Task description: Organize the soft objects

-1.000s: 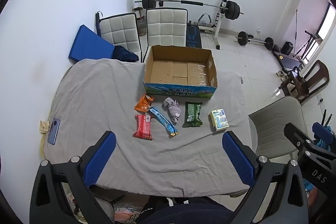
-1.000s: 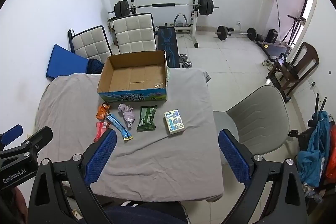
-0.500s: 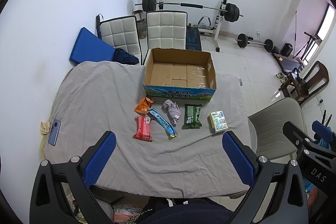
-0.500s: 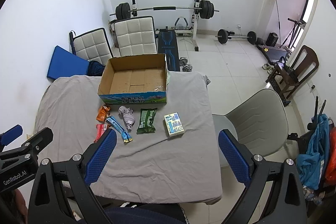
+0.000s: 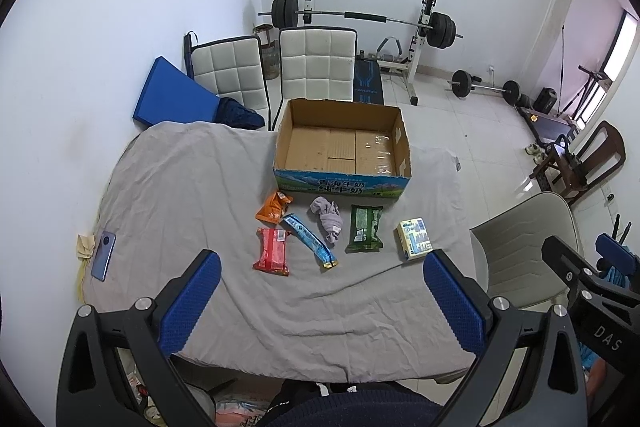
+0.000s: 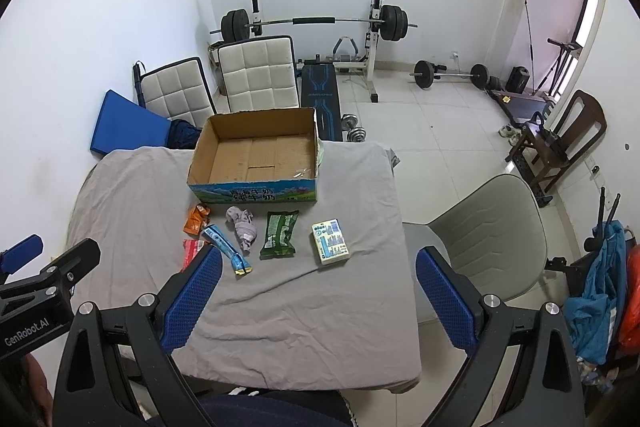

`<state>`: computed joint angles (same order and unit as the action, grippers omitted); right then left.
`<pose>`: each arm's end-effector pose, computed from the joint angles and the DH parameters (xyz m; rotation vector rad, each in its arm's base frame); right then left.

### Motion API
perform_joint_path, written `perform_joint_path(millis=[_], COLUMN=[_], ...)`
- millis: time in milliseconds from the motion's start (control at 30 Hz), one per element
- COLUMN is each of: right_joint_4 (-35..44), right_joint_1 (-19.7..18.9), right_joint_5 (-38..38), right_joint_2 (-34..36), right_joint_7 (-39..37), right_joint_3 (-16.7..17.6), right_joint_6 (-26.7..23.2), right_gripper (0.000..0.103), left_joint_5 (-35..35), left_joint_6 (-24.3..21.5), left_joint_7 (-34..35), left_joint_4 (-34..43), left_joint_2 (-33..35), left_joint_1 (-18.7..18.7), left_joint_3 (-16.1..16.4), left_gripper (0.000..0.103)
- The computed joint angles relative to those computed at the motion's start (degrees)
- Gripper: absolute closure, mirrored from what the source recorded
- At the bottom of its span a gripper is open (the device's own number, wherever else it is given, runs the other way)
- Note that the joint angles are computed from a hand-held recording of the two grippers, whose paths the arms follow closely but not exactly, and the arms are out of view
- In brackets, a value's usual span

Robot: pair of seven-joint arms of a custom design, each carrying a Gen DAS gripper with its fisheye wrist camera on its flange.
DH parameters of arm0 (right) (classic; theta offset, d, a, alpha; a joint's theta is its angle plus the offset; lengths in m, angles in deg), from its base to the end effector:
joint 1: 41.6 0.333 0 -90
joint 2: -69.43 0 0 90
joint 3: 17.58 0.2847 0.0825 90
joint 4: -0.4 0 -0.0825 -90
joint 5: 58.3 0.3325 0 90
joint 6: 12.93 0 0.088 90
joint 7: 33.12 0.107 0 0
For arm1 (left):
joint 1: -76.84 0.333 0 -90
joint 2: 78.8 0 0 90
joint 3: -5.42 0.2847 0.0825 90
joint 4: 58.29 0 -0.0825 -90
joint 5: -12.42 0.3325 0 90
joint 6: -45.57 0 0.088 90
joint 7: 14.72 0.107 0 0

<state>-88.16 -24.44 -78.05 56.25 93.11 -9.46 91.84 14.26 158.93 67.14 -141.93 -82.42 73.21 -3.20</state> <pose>0.4092 0.1759 0.7470 -1.7013 2.0502 -0.6803 0.4982 -0.1097 0.7199 -1.8373 1.9869 -0.6314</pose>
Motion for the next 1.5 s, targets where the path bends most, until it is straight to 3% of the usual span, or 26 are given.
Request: perform_joint_path(millis=[1500], right_joint_4=[2.9], right_joint_1=[0.2], right_joint_5=[-1.1], right_joint_2=[0.7], right_joint_7=[-0.6], right_joint_3=[0.4], right_joint_6=[-1.6], right_gripper=[0.004], left_joint_5=[-1.7], left_joint_6=[2.9], left_joint_7=[1.0], left_joint_4=[-4.0], left_joint_2=[-2.1], left_joint_1=[0.3], left_joint_3=[0.0], left_gripper=[0.000])
